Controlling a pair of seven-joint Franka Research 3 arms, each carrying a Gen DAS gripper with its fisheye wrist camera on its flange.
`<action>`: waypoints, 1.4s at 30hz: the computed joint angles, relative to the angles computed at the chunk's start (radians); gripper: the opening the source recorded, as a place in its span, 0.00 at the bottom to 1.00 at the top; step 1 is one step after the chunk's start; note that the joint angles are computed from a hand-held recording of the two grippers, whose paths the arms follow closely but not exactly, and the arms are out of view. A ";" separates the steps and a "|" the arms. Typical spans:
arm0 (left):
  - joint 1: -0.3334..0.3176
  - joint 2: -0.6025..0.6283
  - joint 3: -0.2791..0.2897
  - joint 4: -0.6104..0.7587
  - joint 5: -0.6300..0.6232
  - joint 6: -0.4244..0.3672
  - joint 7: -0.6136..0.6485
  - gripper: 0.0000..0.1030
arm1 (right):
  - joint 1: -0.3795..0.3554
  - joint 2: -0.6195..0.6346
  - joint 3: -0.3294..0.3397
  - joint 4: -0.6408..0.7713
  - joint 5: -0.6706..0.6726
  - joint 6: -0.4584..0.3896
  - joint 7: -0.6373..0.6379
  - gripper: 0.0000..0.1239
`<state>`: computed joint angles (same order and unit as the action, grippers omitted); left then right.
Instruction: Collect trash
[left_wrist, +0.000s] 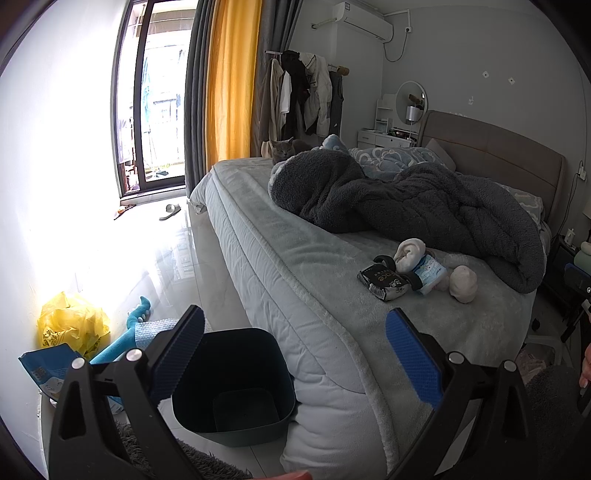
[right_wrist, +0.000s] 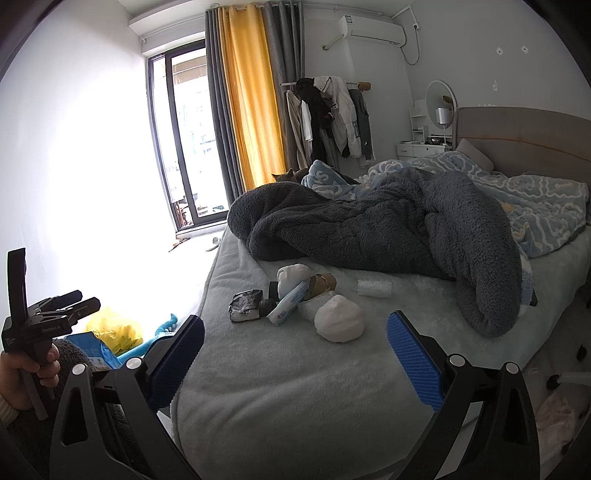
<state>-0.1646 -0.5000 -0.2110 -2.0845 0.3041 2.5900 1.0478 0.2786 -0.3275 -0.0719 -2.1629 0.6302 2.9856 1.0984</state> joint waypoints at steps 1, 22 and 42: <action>0.000 0.000 0.000 0.000 0.000 0.000 0.000 0.97 | 0.001 -0.001 -0.001 -0.001 0.000 0.000 -0.001 0.81; -0.073 0.062 0.039 0.027 -0.101 0.065 0.112 0.97 | -0.102 0.012 0.038 0.027 -0.189 -0.097 0.165 0.81; -0.093 0.323 0.059 0.250 -0.304 0.070 0.339 0.92 | -0.123 0.312 0.038 0.305 0.010 -0.273 -0.009 0.72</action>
